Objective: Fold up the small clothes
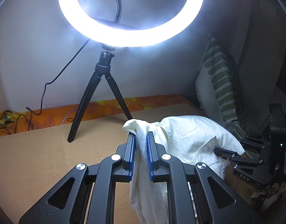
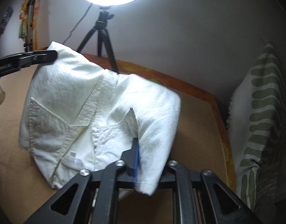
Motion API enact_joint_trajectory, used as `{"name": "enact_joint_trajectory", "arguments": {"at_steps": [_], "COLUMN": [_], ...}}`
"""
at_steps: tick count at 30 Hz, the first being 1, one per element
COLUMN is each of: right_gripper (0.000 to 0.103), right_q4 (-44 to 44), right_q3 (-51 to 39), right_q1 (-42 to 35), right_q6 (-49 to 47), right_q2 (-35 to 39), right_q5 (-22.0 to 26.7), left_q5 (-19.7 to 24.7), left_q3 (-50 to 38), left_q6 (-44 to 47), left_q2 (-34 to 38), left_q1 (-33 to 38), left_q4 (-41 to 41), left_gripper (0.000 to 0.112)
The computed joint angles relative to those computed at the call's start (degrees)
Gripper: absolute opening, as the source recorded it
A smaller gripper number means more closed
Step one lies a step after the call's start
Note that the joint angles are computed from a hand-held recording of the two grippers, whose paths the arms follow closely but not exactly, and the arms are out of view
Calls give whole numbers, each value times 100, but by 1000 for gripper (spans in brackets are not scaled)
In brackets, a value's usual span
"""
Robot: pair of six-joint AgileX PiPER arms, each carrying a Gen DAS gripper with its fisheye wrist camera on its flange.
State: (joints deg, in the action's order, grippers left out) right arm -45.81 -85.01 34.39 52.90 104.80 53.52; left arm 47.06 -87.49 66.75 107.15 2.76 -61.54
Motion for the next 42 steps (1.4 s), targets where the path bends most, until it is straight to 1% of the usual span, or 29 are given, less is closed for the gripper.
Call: {"name": "enact_joint_trajectory", "arguments": {"at_steps": [1, 2, 3, 4, 5, 6, 8, 10, 11, 13, 17, 19, 21, 23, 25, 29, 34, 37, 39, 42], "right_gripper": [29, 36, 39, 47, 53, 56, 70, 76, 78, 83, 87, 89, 92, 98, 102, 103, 103, 103, 103, 103], "right_q4": [-63, -107, -97, -94, -122, -181, -305, -517, -582, -707, -843, -942, -1055, -1208, -1350, -1469, -1537, -1564, -1591, -1629], "right_q3": [-5, 32, 73, 121, 192, 257, 359, 440, 455, 567, 809, 918, 999, 1070, 1135, 1174, 1280, 1312, 1343, 1355], "right_q1": [4, 7, 0, 0, 16, 54, 139, 336, 435, 629, 993, 1244, 1467, 1734, 1977, 2329, 2629, 2746, 2797, 2847], "right_q6": [92, 200, 268, 344, 453, 588, 837, 1157, 1272, 1566, 2223, 2586, 2868, 3183, 3479, 3835, 4348, 4567, 4674, 4785], "right_q2": [14, -13, -60, -105, -170, -226, -308, -366, -380, -469, -695, -787, -850, -893, -916, -876, -851, -815, -804, -774], "right_q5": [38, 25, -13, -49, -88, -94, -80, 93, 169, 268, 381, 531, 704, 932, 1103, 1333, 1480, 1574, 1578, 1597], "left_q5": [2, 40, 49, 48, 75, 136, 177, 297, 327, 355, 555, 647, 759, 889, 1051, 1259, 1510, 1534, 1567, 1718], "left_q3": [44, 113, 112, 76, 93, 156, 235, 288, 336, 506, 743, 958, 1144, 1363, 1571, 1944, 2430, 2701, 2921, 3031], "left_q6": [86, 194, 162, 71, 37, 92, 143, 108, 106, 208, 354, 489, 619, 787, 964, 1214, 1586, 1837, 2101, 2193], "left_q2": [-57, -142, -194, -216, -276, -356, -460, -555, -615, -782, -1047, -1280, -1476, -1697, -1906, -2287, -2683, -2862, -3014, -3107], "left_q1": [25, 76, 76, 51, 70, 122, 168, 254, 293, 402, 655, 838, 1012, 1207, 1412, 1776, 2299, 2533, 2705, 2864], "left_q4": [-56, -125, -76, 10, 47, -12, -65, -49, -43, -93, -126, -176, -228, -292, -335, -300, -352, -426, -504, -403], "left_gripper": [12, 15, 24, 31, 45, 52, 54, 58, 64, 66, 71, 72, 78, 81, 81, 82, 84, 87, 93, 94]}}
